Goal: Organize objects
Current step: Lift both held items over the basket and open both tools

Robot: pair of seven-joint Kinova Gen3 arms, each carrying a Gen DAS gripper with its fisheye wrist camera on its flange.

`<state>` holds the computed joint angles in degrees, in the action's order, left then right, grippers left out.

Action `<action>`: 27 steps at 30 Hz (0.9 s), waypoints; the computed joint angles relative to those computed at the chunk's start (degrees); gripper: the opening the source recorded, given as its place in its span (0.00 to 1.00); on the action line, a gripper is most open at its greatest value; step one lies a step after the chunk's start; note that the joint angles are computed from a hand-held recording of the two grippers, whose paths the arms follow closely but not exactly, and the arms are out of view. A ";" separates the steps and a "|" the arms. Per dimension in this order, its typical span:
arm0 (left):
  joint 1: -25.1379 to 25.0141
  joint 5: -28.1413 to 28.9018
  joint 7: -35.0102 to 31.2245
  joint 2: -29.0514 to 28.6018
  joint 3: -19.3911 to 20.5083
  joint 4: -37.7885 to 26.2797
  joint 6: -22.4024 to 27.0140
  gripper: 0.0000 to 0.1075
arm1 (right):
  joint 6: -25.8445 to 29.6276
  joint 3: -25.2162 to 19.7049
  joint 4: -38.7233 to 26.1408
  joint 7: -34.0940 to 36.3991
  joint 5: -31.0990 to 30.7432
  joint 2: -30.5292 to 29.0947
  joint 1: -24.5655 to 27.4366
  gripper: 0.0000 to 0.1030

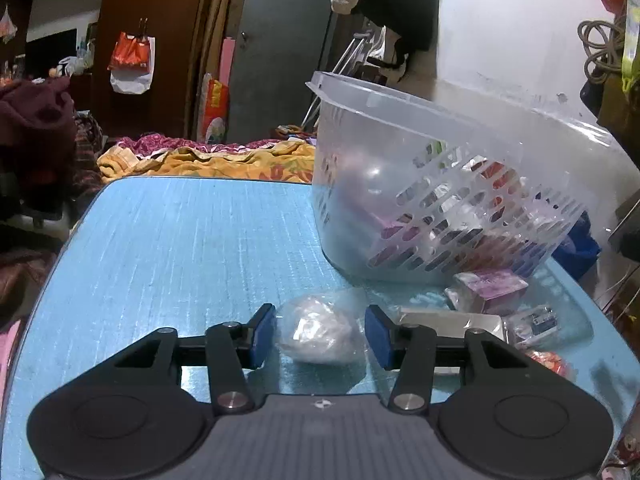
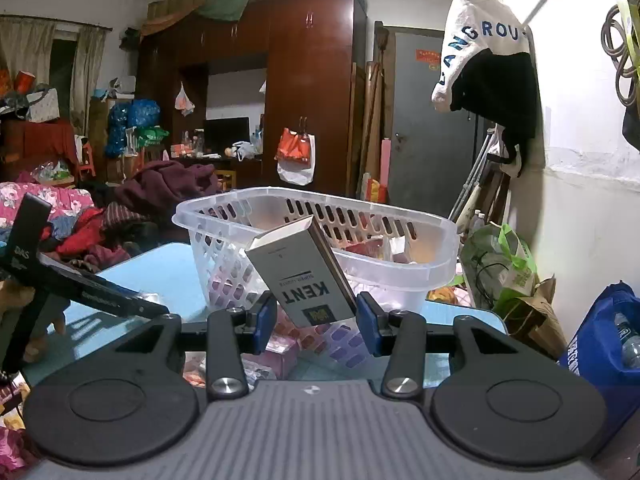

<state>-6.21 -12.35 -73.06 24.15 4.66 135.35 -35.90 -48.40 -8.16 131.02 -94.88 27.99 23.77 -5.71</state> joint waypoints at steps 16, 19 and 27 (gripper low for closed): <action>4.60 -1.21 -0.83 -8.73 -0.59 -5.38 -5.91 0.46 | 10.90 3.88 -13.24 -0.77 -2.75 -1.44 -8.32 0.47; 9.52 2.55 -3.25 -6.01 -5.04 -8.82 -2.84 0.75 | 13.43 9.01 -16.39 3.73 -7.85 0.52 -14.90 0.79; -5.62 -2.17 -2.86 -6.37 6.44 8.74 -19.43 0.87 | -2.91 -1.34 -1.24 4.76 -5.49 0.81 -1.64 1.00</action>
